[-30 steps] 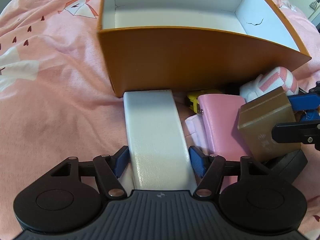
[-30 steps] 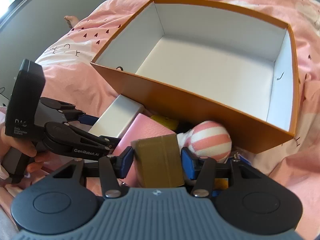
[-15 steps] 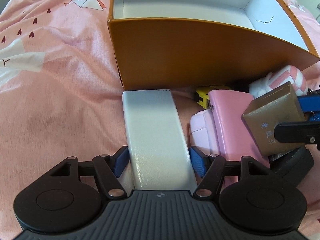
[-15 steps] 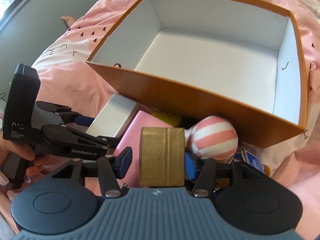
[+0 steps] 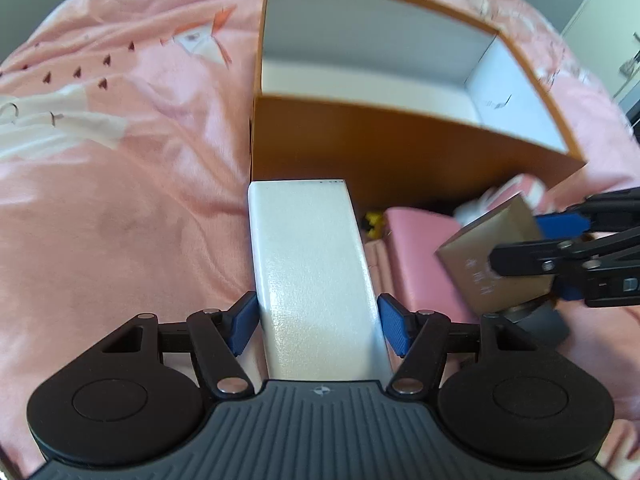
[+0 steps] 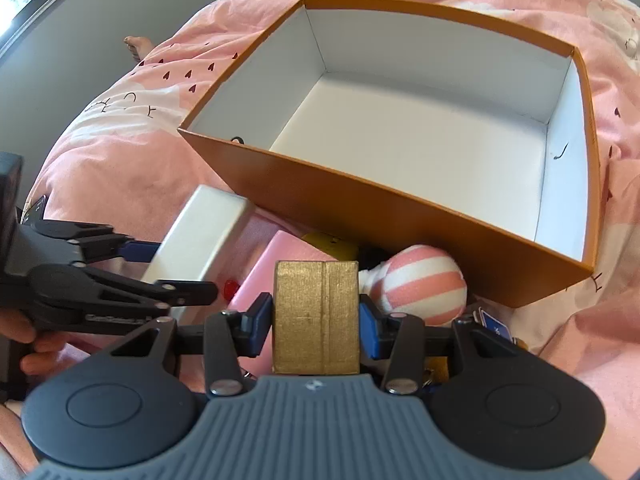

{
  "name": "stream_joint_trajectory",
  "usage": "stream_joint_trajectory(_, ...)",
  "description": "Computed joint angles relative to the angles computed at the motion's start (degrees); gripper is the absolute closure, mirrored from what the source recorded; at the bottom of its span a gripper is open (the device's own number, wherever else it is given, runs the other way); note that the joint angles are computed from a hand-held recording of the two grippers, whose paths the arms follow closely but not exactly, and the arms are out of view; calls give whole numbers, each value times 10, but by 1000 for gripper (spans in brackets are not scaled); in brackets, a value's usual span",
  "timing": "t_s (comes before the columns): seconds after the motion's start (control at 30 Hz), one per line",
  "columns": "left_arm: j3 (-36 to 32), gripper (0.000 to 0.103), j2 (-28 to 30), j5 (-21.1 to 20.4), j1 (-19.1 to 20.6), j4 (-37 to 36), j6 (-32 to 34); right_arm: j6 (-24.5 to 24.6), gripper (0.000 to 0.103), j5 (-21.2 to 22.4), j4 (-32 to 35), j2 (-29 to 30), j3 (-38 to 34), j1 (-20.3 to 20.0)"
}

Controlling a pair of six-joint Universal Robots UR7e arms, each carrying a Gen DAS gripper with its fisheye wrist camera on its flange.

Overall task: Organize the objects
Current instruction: 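Lift the gold box with the right gripper while the left gripper lifts the white box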

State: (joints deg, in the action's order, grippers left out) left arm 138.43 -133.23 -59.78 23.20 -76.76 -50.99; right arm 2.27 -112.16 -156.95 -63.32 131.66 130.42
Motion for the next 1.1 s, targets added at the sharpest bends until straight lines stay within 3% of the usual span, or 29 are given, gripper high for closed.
stream_joint_trajectory(0.27,-15,29,-23,26,-71,-4,-20,-13,56,-10,-14,-21,3,27)
stream_joint_trajectory(0.47,-30,29,-8,36,-81,-62,21,-32,56,-15,-25,-35,-12,51)
stream_joint_trajectory(0.63,-42,29,43,47,-31,-169,114,-57,56,-27,-32,-34,-37,60)
stream_joint_trajectory(0.8,-56,29,124,47,47,-310,223,-78,56,-42,-55,-24,-67,51)
stream_joint_trajectory(0.93,-65,29,206,56,106,-404,286,-89,56,-53,-85,-8,-90,33)
stream_joint_trajectory(1.1,-81,29,307,27,179,-480,341,-77,56,-58,-100,22,-109,-5)
